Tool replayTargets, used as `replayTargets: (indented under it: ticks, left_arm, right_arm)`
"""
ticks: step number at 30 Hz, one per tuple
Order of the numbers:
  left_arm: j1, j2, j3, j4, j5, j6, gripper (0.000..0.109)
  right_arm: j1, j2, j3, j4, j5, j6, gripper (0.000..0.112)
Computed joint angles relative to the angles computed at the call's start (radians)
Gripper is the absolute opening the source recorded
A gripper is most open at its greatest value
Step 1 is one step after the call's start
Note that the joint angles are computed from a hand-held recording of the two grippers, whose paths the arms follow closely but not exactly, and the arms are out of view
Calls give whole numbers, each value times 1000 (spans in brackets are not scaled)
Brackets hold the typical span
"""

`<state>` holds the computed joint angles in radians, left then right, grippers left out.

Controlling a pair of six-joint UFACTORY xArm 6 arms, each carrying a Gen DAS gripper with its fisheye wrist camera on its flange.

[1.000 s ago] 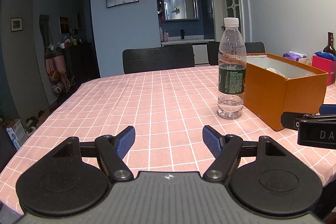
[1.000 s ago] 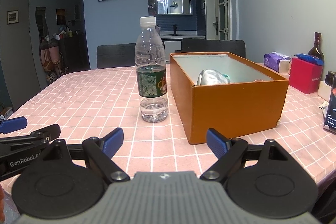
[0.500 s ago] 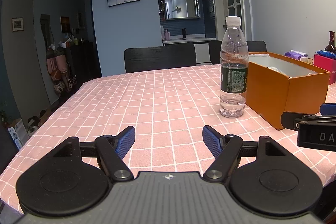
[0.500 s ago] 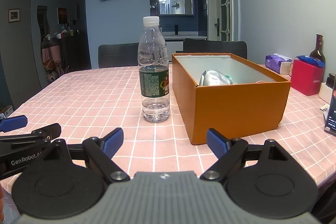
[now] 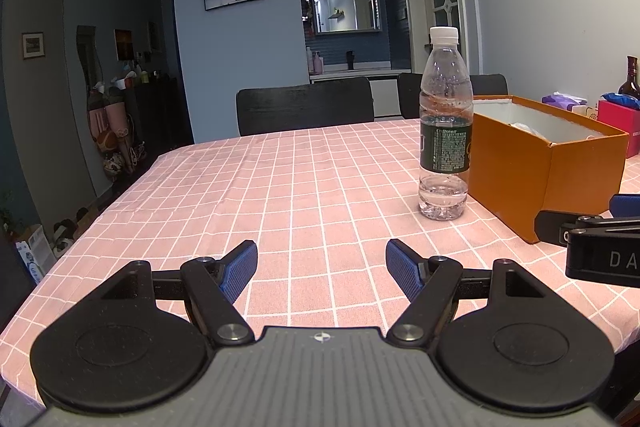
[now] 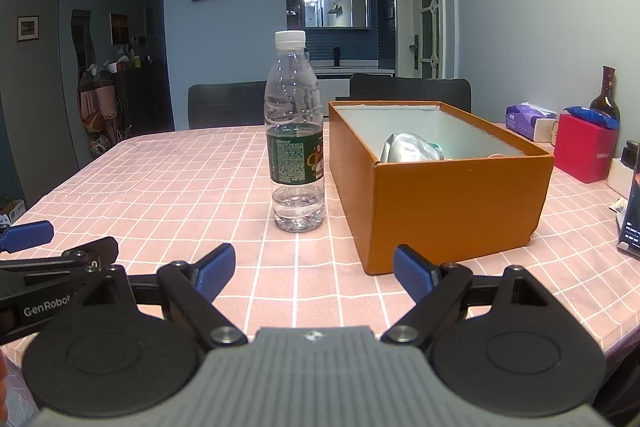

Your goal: Organize soft objects

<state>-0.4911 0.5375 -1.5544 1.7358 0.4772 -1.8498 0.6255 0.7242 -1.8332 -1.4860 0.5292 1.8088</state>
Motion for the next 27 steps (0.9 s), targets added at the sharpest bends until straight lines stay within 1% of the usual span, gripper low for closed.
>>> replayTargets:
  ticks: [27]
  left_arm:
    - [0, -4, 6, -1, -1, -5, 86]
  right_arm:
    - [4, -11, 13, -13, 8, 6, 85]
